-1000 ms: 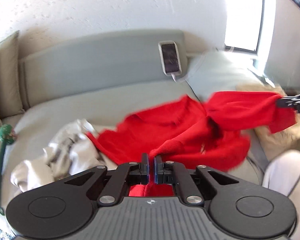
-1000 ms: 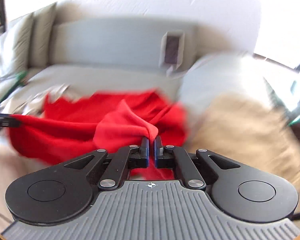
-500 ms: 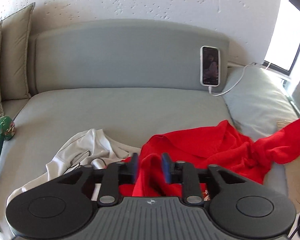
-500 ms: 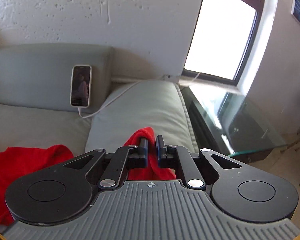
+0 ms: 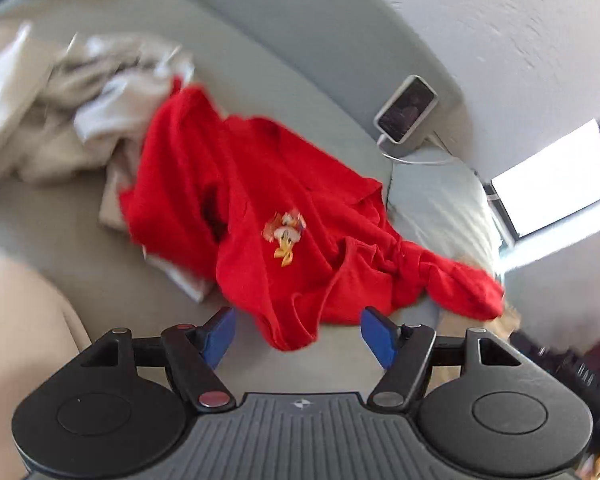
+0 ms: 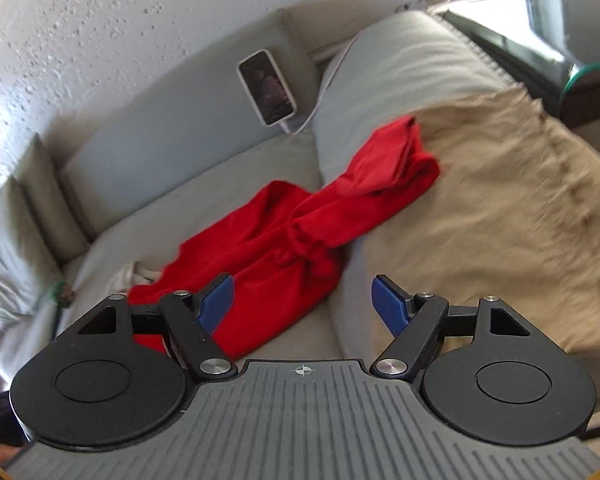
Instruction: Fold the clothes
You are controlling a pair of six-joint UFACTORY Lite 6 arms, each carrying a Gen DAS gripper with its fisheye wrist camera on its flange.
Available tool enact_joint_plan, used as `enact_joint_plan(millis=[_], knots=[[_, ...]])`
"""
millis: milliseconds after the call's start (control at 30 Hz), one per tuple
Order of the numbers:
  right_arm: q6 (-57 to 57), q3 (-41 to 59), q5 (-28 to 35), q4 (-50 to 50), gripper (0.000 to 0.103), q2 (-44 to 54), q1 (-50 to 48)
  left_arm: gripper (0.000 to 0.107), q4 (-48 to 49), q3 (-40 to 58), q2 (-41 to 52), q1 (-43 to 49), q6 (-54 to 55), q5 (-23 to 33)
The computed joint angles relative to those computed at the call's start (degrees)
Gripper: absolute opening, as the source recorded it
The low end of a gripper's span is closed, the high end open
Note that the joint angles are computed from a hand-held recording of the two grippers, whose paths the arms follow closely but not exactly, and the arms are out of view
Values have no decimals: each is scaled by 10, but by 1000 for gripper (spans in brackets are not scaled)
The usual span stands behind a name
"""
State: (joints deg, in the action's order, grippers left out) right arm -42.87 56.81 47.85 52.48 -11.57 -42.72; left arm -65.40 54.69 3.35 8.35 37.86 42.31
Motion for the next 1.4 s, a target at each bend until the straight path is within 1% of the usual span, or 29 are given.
enact_joint_plan(millis=[33, 100, 167, 200, 233, 267, 300, 333, 367, 400, 533, 633, 700, 733, 800, 867, 933, 1000, 1133, 1233, 1267, 1300, 1400], knots=[[2, -13, -3, 6, 77, -4, 8, 61, -5, -11, 8, -3, -47, -10], [16, -27, -19, 3, 77, -10, 30, 60, -27, -26, 18, -10, -90, -28], [8, -39, -19, 20, 77, -16, 42, 59, -64, -52, 7, -21, -82, -58], [4, -44, -19, 27, 77, -18, 48, 57, -99, -66, -1, -26, -61, -70], [-4, -49, -19, 34, 77, -23, 52, 54, -135, -78, -9, -30, -39, -82], [-10, -57, -25, 37, 77, -30, 58, 48, -159, -82, -8, -33, -22, -91], [-14, -64, -34, 38, 74, -36, 65, 41, -181, -82, -4, -35, 2, -97], [-17, -72, -42, 39, 71, -42, 70, 36, -199, -80, 2, -37, 23, -103], [-20, -79, -43, 42, 71, -46, 71, 28, -194, -72, 14, -39, 20, -101], [-23, -85, -42, 45, 70, -49, 71, 24, -185, -63, 25, -40, 15, -100], [-23, -96, -47, 40, 68, -50, 72, 22, -192, -54, 51, -43, 4, -111], [-25, -103, -45, 42, 68, -50, 73, 21, -147, -33, 74, -45, -44, -106], [-31, -107, -47, 42, 68, -49, 75, 0, -147, -32, 73, -44, -16, -98], [-34, -110, -49, 41, 67, -51, 76, 0, -148, -33, 68, -42, -1, -94], [-38, -116, -54, 36, 66, -53, 80, 0, -159, -45, 44, -27, 40, -76], [-37, -117, -55, 34, 65, -48, 78, 0, -137, -47, 14, -6, 39, -47], [-40, -108, -50, 44, 65, -29, 75, 0, -105, -40, 2, 37, 50, 5], [-45, -94, -44, 62, 64, 0, 73, 0, -67, -24, -1, 82, 70, 59], [-41, -41, -16, 125, 61, 97, 65, 0, 0, 3, -7, 158, 123, 132], [-21, 6, 28, 191, 59, 189, 66, 0, 28, 13, -3, 182, 152, 154], [-19, 15, 30, 215, 59, 211, 73, 0, 38, 10, -9, 188, 153, 158], [-17, 25, 30, 238, 58, 232, 81, 0, 40, 6, -12, 190, 153, 158], [-12, 63, 0, 308, 51, 295, 120, 0, 35, 0, -7, 194, 149, 161]])
